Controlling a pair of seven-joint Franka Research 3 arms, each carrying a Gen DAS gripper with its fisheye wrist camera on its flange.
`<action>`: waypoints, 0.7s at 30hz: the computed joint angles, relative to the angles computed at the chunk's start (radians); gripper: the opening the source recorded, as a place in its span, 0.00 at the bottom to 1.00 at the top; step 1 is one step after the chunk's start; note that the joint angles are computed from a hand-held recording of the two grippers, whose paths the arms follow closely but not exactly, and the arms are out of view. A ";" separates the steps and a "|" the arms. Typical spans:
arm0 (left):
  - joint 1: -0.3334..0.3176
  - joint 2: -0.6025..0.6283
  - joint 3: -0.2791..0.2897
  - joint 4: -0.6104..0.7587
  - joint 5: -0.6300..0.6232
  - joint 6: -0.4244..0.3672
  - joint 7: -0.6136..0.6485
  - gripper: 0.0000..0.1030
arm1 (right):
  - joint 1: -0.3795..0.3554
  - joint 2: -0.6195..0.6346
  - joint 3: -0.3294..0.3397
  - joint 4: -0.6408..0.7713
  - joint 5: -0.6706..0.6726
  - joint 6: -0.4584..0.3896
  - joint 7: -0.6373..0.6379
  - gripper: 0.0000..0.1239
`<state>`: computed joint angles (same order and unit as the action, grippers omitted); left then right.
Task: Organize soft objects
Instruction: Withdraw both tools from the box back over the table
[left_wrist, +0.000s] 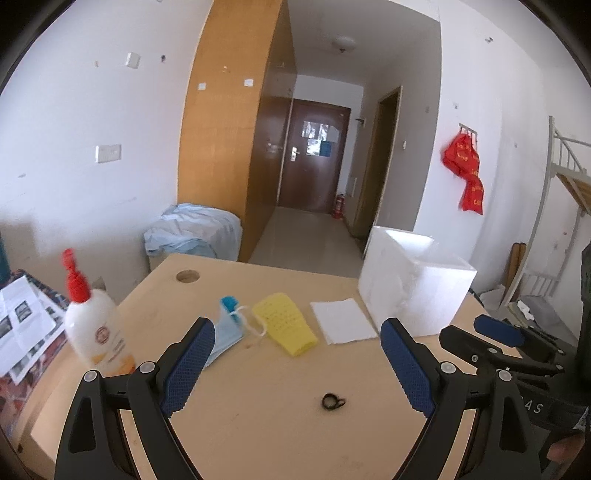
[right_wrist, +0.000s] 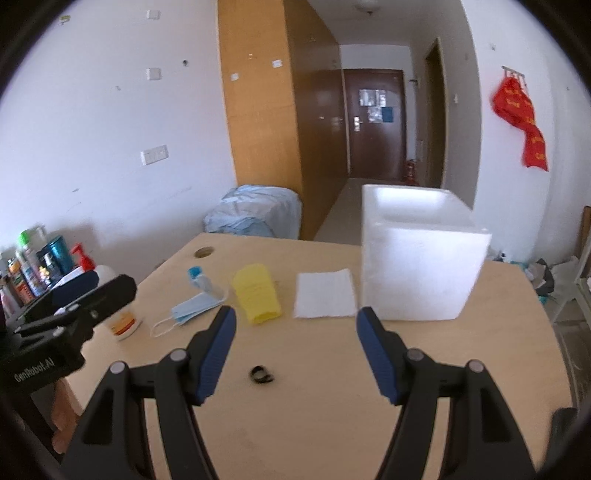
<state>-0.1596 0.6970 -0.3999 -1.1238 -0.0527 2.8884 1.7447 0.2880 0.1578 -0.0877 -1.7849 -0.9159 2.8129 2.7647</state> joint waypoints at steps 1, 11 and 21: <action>0.009 -0.025 0.006 -0.048 -0.002 0.029 -0.007 0.89 | 0.005 0.005 0.003 0.001 -0.005 0.004 0.002 0.58; 0.022 -0.061 0.063 -0.145 0.073 0.056 -0.085 0.89 | 0.034 0.069 -0.001 0.046 0.095 -0.003 -0.104 0.58; -0.059 0.135 0.162 0.153 0.153 -0.081 -0.192 0.89 | 0.066 0.190 -0.038 0.178 0.284 -0.021 -0.323 0.58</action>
<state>-0.2183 0.8315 -0.2377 -0.9711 0.1007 2.8075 1.5524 0.3537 0.3478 -0.1255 -1.6072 -0.6315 2.7919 2.4412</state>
